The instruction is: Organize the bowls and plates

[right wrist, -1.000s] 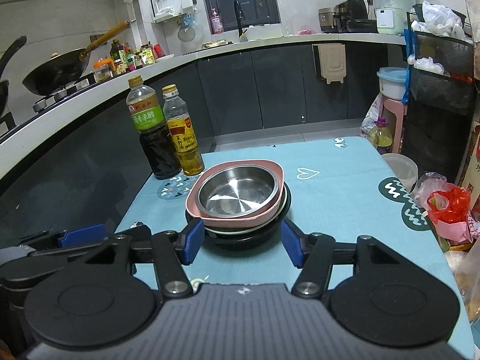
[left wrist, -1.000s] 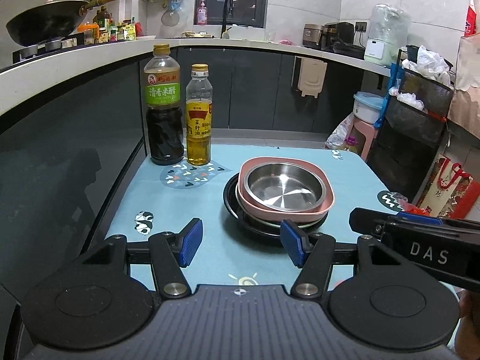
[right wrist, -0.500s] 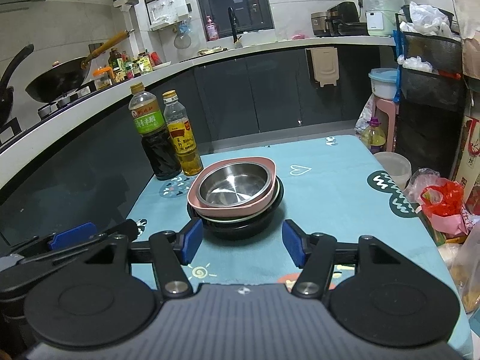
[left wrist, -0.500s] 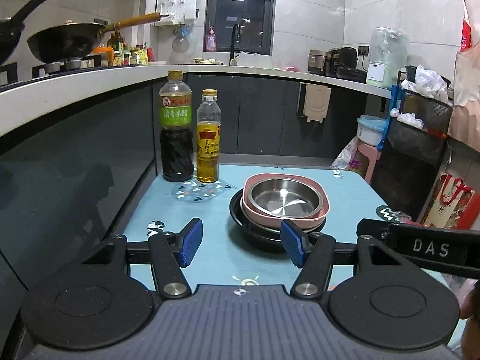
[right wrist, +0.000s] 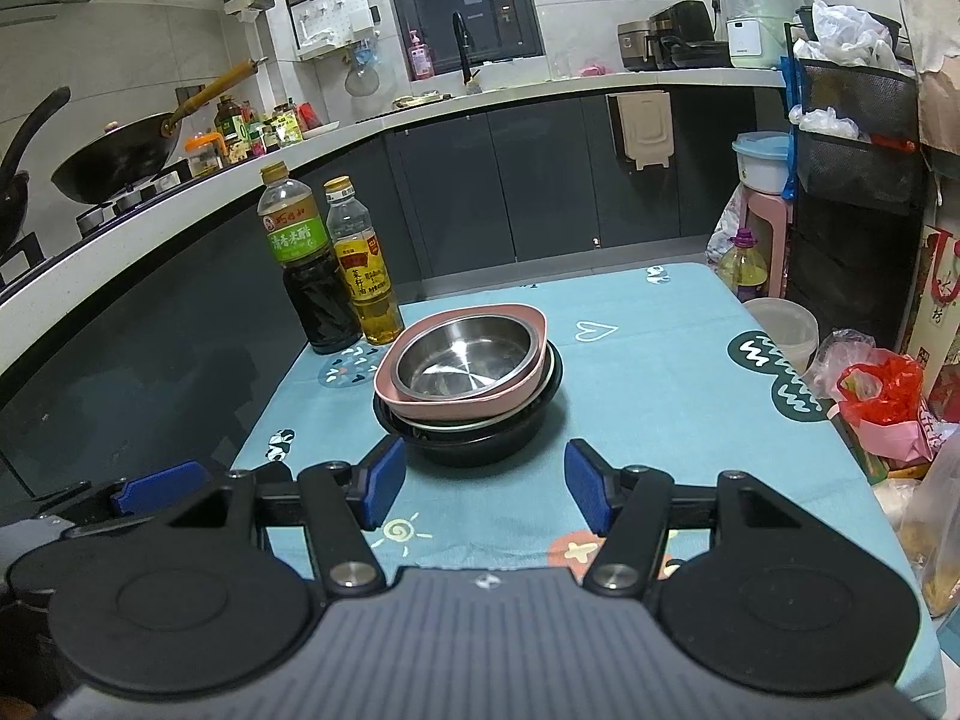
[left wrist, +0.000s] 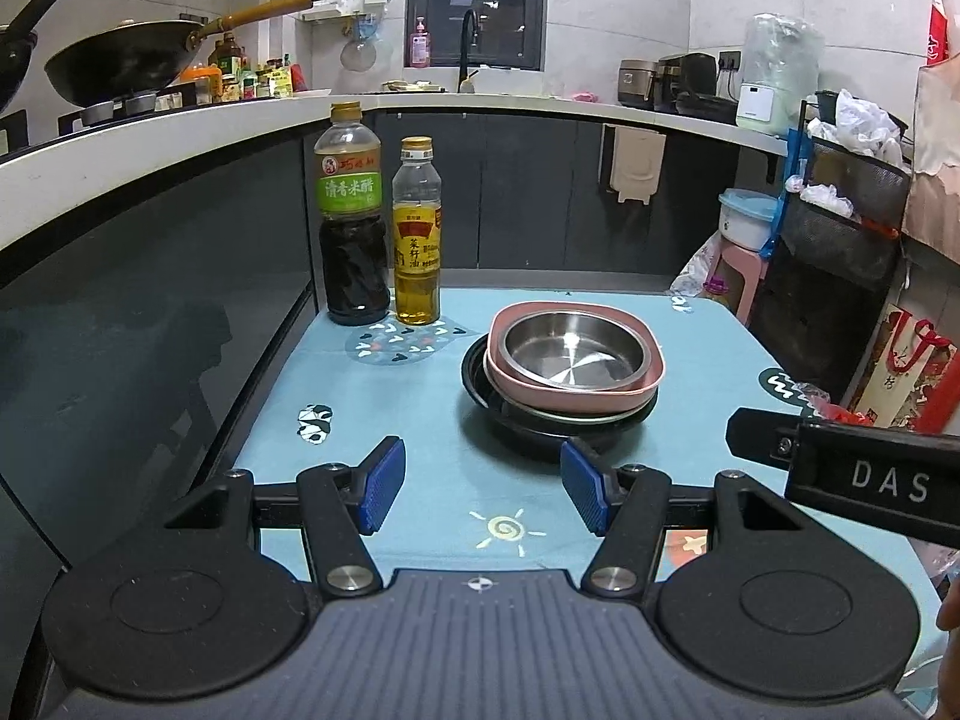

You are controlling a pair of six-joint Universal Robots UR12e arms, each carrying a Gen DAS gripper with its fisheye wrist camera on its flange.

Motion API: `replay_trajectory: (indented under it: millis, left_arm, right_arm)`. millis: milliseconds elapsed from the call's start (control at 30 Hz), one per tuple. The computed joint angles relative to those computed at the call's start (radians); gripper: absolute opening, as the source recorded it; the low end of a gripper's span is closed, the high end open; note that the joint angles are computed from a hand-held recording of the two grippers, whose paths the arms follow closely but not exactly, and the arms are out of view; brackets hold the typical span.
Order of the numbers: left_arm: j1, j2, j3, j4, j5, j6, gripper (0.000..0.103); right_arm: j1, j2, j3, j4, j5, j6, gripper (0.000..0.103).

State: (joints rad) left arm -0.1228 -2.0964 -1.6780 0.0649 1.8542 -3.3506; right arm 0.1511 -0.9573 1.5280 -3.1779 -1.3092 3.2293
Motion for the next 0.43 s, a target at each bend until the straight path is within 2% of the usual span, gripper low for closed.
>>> replay_trajectory:
  millis: [200, 433]
  left_arm:
    - [-0.005, -0.005, 0.01, -0.022, 0.027, -0.005, 0.055]
    - [-0.004, -0.007, 0.019, -0.038, 0.026, -0.009, 0.055]
  right_arm:
    - [-0.002, -0.003, 0.005, 0.005, 0.005, -0.006, 0.056]
    - [-0.002, 0.0, -0.002, 0.015, 0.006, -0.007, 0.056]
